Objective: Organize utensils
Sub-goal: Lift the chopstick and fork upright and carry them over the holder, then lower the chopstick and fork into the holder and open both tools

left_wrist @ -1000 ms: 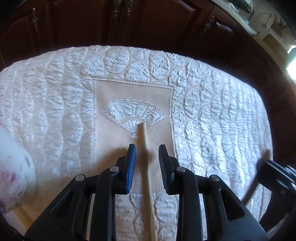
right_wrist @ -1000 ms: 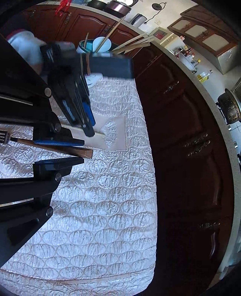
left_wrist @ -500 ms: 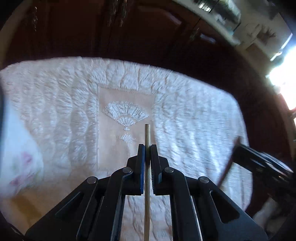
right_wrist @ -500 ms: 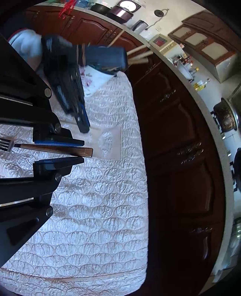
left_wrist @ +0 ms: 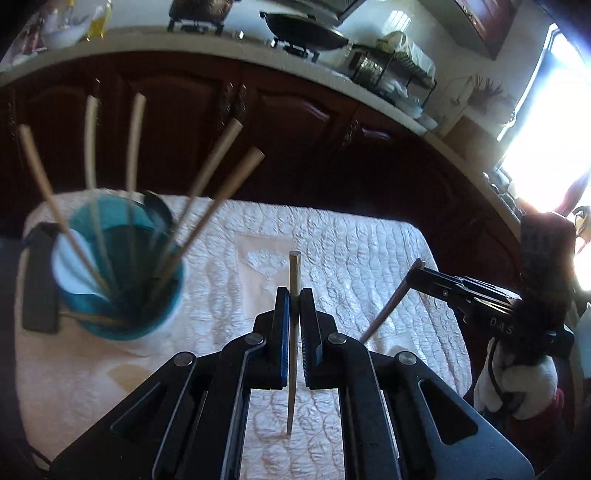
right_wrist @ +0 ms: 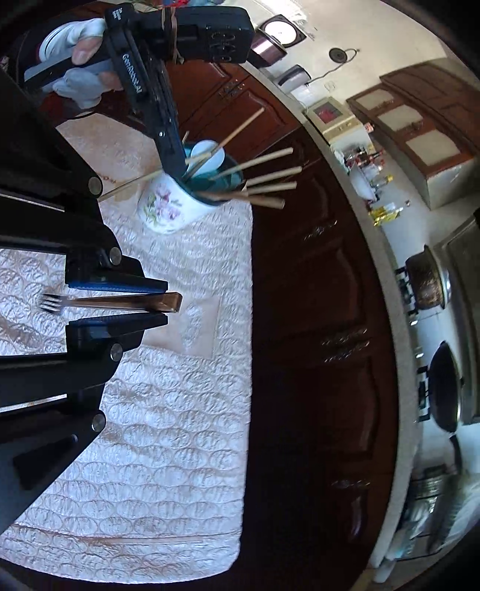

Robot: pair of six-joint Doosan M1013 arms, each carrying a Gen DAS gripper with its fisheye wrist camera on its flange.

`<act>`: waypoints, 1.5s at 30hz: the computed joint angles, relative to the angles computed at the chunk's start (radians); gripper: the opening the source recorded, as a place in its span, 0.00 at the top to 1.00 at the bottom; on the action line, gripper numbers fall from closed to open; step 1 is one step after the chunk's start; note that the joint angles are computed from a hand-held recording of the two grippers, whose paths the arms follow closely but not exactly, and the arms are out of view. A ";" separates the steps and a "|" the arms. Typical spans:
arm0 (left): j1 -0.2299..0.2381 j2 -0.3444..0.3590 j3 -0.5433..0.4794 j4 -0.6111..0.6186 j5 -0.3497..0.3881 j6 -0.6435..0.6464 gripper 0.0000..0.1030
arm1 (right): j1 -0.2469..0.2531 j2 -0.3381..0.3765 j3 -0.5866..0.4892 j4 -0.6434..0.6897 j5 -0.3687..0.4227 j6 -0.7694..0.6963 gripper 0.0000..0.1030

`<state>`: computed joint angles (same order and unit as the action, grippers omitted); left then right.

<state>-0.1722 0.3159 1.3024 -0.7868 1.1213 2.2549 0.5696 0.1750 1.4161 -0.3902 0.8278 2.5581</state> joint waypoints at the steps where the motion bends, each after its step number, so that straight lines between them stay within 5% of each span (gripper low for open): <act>1: 0.004 -0.001 -0.002 0.000 -0.001 -0.002 0.96 | 0.002 0.001 -0.005 -0.005 0.001 -0.001 0.91; 17: 0.052 -0.033 -0.004 -0.002 -0.043 0.005 0.96 | 0.027 0.057 -0.138 -0.025 -0.004 -0.090 0.91; 29: 0.125 -0.017 -0.132 -0.086 -0.026 -0.005 0.96 | 0.032 0.098 -0.268 0.006 -0.048 -0.205 0.91; 45: 0.090 0.030 -0.189 0.031 -0.300 -0.069 0.96 | 0.030 0.245 -0.481 0.065 -0.036 -0.289 0.91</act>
